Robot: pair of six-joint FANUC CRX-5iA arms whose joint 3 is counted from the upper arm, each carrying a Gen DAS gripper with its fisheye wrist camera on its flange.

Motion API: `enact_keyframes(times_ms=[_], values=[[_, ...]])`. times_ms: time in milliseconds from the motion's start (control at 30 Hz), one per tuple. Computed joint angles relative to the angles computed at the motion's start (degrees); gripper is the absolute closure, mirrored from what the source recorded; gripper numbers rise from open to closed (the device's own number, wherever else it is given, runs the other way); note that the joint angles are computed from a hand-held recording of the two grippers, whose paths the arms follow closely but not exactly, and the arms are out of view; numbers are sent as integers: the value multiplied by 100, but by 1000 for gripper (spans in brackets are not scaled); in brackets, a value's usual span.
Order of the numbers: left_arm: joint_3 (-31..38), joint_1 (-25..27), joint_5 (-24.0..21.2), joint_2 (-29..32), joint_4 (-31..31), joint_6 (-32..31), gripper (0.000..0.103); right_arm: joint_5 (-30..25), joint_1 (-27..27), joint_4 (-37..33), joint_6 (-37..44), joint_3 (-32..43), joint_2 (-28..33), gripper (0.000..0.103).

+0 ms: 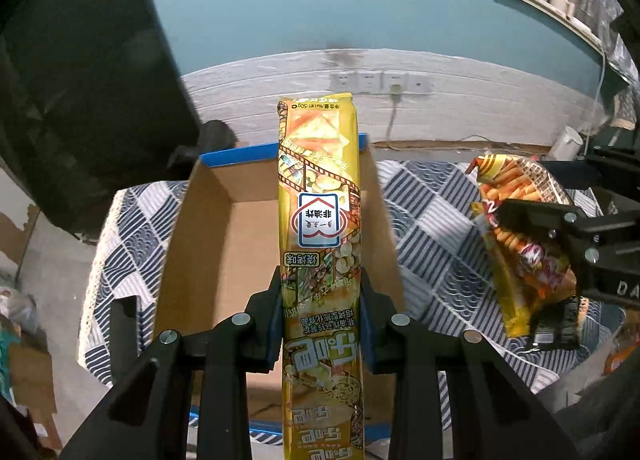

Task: Organize snacks
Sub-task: 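Carry the yellow wafer stick and beige bag over the cardboard box with both tools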

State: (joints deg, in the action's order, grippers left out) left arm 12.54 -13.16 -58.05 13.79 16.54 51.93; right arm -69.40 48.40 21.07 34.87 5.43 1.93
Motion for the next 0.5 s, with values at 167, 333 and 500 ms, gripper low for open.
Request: enact_keyframes(times_ms=[167, 333, 500], values=[[74, 134, 65, 101, -94, 26, 72, -8, -27, -221, 430, 655, 533, 54], [158, 287, 44, 213, -164, 117, 72, 5, -86, -434, 766, 1095, 935, 54], [174, 399, 123, 277, -209, 122, 72, -7, -172, -747, 1014, 1480, 1258, 54]])
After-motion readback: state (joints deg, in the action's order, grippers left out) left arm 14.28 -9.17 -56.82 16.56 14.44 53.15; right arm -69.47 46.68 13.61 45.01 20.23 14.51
